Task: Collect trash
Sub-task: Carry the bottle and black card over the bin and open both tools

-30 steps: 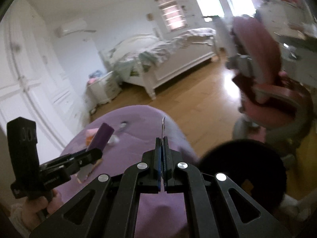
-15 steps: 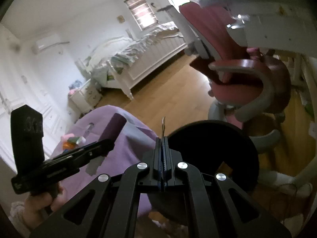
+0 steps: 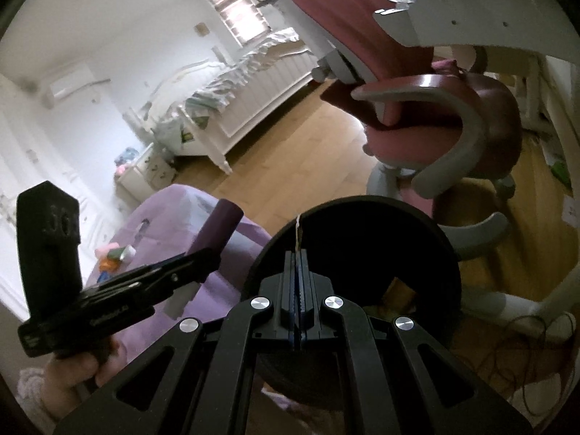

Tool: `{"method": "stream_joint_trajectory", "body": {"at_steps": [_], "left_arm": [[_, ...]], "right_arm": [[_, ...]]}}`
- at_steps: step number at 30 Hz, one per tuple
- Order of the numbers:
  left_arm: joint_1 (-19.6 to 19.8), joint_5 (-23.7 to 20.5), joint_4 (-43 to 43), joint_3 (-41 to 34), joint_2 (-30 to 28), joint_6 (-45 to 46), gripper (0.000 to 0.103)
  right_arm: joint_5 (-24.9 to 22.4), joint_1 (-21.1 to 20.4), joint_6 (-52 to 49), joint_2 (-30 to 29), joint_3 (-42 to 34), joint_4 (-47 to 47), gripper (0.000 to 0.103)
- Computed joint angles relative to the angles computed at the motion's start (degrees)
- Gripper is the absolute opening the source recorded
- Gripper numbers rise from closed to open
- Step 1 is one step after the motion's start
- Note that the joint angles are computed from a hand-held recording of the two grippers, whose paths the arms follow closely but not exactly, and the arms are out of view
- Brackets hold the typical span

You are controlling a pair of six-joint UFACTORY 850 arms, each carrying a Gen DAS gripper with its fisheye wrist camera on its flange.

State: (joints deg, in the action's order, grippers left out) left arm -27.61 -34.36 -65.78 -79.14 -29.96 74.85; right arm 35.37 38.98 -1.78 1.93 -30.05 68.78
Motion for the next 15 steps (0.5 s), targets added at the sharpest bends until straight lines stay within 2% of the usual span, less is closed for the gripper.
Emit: {"method": "stream_joint_trajectory", "body": {"at_steps": [8, 15], "left_arm": [[-1.58, -0.31, 1.08, -0.96, -0.60, 0.99, 0.031], [-2.21, -0.93, 5.22, -3.02, -1.71, -3.01, 0.034]], "right_arm": [[0.34, 0.02, -1.41, 0.35, 0.67, 2.32, 0.003], [-1.11, -0.50, -2.80, 0.61, 0.88, 5.41, 0.003]]}}
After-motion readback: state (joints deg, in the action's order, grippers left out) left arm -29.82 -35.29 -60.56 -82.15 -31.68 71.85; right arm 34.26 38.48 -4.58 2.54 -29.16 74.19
